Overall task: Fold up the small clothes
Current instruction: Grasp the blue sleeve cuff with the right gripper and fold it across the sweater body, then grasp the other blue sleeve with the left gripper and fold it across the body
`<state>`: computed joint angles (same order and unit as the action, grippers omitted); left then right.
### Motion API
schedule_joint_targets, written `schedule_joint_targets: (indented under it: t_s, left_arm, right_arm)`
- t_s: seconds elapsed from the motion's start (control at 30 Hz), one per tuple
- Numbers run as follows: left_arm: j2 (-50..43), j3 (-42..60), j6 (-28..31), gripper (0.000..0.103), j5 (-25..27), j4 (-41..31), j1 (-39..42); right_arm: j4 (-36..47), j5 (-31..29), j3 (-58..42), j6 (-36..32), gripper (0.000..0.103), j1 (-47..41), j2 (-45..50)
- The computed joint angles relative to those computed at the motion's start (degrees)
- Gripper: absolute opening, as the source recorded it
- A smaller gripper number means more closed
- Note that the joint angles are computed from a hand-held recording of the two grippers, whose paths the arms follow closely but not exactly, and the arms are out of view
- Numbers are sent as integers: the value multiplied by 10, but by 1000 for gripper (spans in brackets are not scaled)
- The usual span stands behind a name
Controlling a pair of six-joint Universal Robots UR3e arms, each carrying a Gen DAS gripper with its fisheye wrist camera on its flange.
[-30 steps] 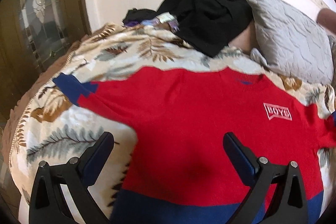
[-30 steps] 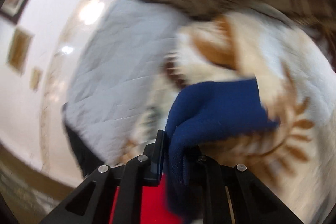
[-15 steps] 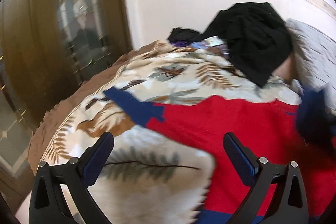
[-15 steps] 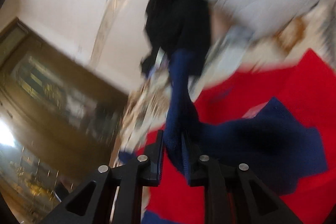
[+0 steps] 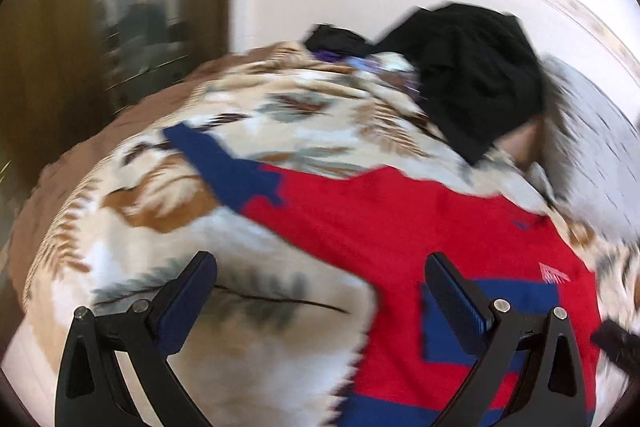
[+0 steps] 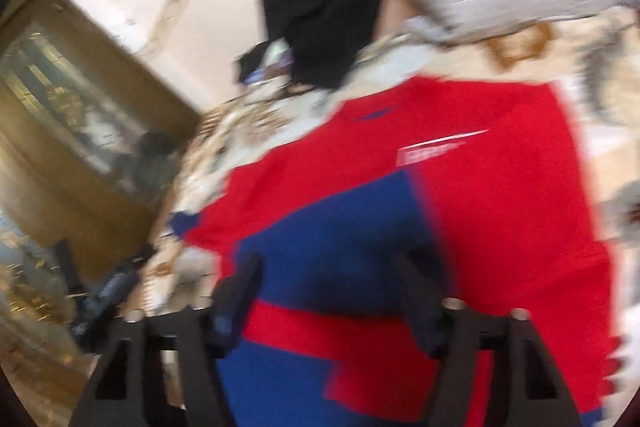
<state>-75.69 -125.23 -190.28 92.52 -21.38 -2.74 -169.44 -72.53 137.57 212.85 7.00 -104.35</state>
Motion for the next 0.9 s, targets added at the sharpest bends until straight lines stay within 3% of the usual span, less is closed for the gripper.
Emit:
schedule_joint_targets:
  t_s: [0.13,0.2,0.3,0.43,0.53,0.6,0.83,0.87,0.9]
  left_arm:
    - [-68,47,-1,102,54,7,-76]
    - [-83,63,-11,103,65,-6,-76]
    - [-73,67,-28,103,54,-40,-25]
    - [-40,61,-42,103,33,-79,88]
    - [-27,56,-48,103,-13,-95,192]
    - [-51,77,-45,103,-67,-114,257]
    - [-207,209,-36,102,-174,-185,321]
    - [-225,223,-41,99,-180,-188,321]
    - [-242,235,-45,88,-186,-187,321]
  right_arm:
    - [88,16,52,-50,63,-94,-47]
    - [87,34,67,-71,62,-111,-34]
    - [91,53,50,-78,64,-112,-55]
    - [16,101,60,-75,67,-123,-80]
    - [-18,120,44,-63,70,-103,-40]
    - [-34,99,6,-49,70,-64,18]
    - [-54,103,18,-61,70,-51,23]
    - [-57,103,22,-59,70,-52,21]
    - [-63,106,24,-56,70,-56,25]
